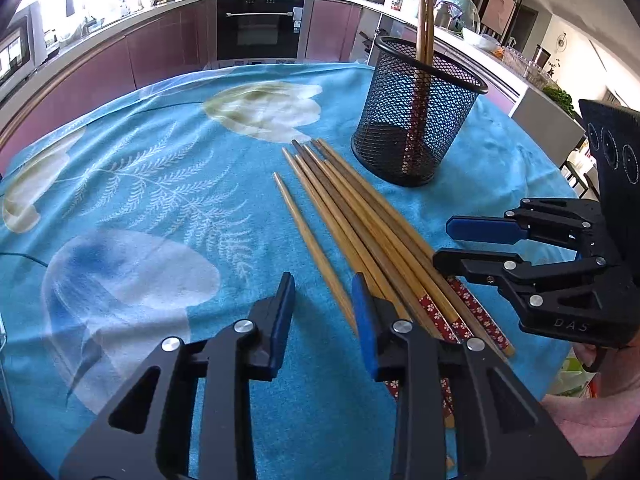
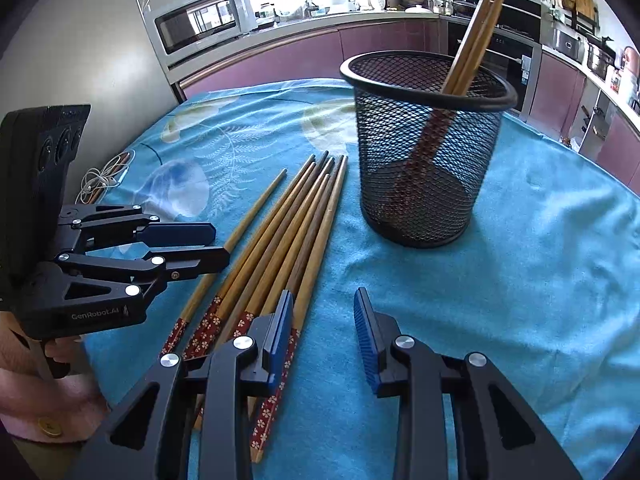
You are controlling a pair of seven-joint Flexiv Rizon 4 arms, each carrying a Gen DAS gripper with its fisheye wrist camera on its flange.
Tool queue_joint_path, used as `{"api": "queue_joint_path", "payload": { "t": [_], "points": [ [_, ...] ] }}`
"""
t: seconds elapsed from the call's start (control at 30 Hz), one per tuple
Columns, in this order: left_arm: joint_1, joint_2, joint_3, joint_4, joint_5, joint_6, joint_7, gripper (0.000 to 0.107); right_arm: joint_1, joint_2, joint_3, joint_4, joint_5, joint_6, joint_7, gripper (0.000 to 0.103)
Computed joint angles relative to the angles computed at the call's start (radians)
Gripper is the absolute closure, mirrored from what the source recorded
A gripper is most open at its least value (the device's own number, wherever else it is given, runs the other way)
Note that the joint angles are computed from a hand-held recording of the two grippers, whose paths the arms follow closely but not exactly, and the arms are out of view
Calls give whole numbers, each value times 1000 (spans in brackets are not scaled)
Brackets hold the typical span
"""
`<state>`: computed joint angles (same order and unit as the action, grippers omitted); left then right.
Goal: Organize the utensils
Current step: 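Move the right tool back to the chopsticks and grasp another one, then lift the chopstick upright with the right tool over the mesh cup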
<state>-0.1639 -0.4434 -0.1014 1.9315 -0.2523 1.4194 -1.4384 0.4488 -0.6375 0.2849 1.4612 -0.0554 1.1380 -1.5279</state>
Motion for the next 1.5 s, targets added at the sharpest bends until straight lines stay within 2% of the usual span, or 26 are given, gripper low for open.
{"api": "queue_joint_path", "payload": {
  "t": [0.1,0.13,0.23,0.37,0.6,0.67,0.8,0.93,1.13,1.17,1.3,1.5],
  "points": [
    [-10,-7,12,-12,13,-4,-6,78,30,-4,-37,-1,-39,2,31,75],
    [-13,-8,18,-15,17,-6,-11,79,31,-10,-37,-8,-44,-8,35,79],
    [-10,-9,20,-18,17,-11,-17,86,41,-16,-50,-7,-66,6,50,81],
    [5,-13,9,-19,0,-8,-29,93,35,-35,-41,-32,-64,9,64,88],
    [-29,-23,55,-46,46,-24,-67,92,32,-62,-35,-79,-53,-8,75,90],
    [-32,-25,60,-50,52,-24,-80,95,21,-69,-19,-92,-34,-13,72,95],
    [-50,-28,84,-54,74,-11,-127,99,5,-65,-7,-86,3,4,81,97],
    [-13,-15,41,-23,50,24,-123,99,-17,-50,17,-71,32,23,61,97],
    [132,19,-167,63,-74,88,32,99,-54,-35,77,-66,89,-3,-31,97],
    [138,21,-181,69,-89,87,50,99,-52,-33,77,-66,93,-14,-42,97],
    [94,14,-137,61,-103,60,56,99,-29,-29,53,-66,94,-38,-50,97],
    [83,5,-127,48,-121,36,91,98,-25,-42,43,-96,101,-87,-60,97]
  ]
}}
